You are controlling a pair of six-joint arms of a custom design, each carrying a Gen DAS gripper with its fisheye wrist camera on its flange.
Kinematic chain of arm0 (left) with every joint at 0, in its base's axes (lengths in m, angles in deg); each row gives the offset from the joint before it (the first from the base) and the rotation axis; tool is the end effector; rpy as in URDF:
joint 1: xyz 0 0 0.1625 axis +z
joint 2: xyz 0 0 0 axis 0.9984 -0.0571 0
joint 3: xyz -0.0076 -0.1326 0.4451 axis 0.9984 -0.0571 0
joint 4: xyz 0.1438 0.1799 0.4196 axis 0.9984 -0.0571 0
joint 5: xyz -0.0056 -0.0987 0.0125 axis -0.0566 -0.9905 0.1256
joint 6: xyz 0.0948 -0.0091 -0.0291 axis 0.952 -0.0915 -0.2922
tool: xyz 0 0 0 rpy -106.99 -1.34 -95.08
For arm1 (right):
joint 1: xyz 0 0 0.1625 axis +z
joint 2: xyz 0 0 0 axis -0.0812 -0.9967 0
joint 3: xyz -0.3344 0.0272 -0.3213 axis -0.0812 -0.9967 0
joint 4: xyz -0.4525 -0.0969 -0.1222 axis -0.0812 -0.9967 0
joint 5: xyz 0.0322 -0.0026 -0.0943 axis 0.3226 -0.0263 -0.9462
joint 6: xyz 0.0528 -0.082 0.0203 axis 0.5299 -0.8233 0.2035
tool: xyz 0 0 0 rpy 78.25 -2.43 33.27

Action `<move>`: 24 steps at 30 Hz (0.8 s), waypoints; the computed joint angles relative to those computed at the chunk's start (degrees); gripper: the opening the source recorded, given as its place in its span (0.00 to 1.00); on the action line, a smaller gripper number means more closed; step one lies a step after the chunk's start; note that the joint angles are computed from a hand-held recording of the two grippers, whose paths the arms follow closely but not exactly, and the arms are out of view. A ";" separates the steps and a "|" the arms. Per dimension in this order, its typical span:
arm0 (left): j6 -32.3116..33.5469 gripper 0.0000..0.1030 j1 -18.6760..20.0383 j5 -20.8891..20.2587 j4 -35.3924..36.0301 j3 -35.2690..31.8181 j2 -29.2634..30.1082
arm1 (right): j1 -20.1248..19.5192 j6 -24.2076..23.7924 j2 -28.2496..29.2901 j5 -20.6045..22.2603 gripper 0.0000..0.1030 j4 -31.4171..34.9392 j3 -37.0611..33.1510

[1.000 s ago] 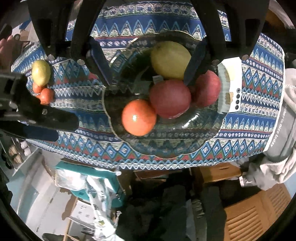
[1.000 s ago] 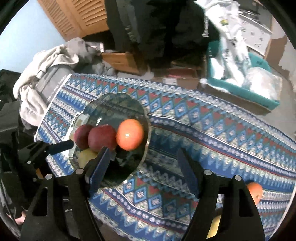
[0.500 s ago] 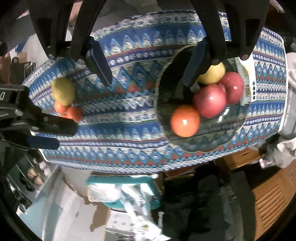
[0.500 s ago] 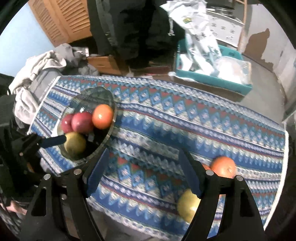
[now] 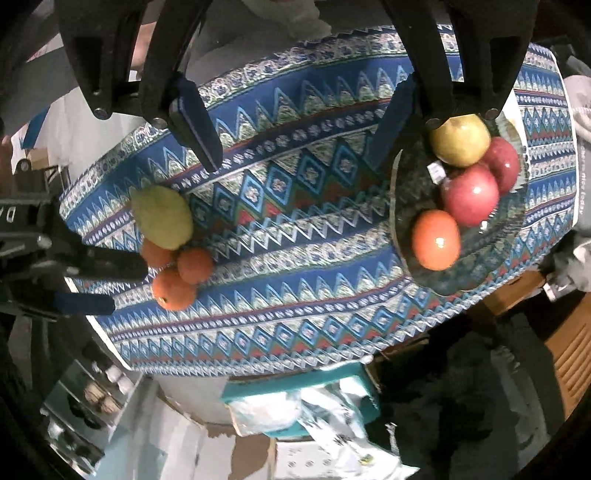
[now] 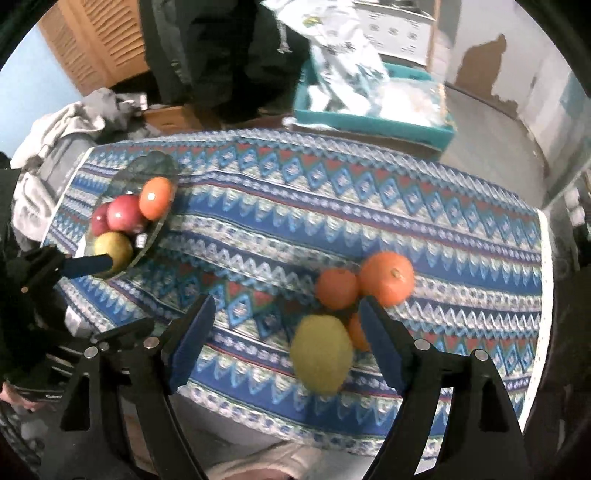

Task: Organize fruits
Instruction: 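Move both grippers back to the remaining fruit cluster, then grasp the yellow-green mango with the left gripper while the right gripper grasps an orange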

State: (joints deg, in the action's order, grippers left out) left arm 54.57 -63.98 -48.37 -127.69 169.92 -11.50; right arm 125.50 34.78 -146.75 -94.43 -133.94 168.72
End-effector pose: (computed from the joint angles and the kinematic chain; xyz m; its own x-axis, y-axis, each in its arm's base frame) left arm -0.3250 -0.3256 0.1812 -0.5875 0.6143 -0.5268 0.6401 0.7510 0.1619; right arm 0.2424 -0.2795 0.2691 -0.7893 0.0111 0.6139 -0.2288 0.9225 -0.3109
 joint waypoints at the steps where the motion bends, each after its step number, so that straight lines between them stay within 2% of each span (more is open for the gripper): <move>1: -0.07 0.80 0.00 -0.29 0.02 0.00 0.47 | -0.28 0.22 -0.66 -0.01 0.78 0.64 0.25; 12: -1.60 0.80 0.25 -3.98 -3.29 -0.32 5.37 | -4.11 2.02 -10.41 -2.65 0.78 6.93 4.07; 23: -2.19 0.81 -0.67 -8.66 -8.61 -2.04 13.04 | -11.89 0.14 -19.71 -4.38 0.78 10.58 7.55; 24: -2.09 0.83 -0.98 -8.79 -9.24 -2.13 13.89 | -12.74 -0.23 -20.87 -4.29 0.78 10.94 7.87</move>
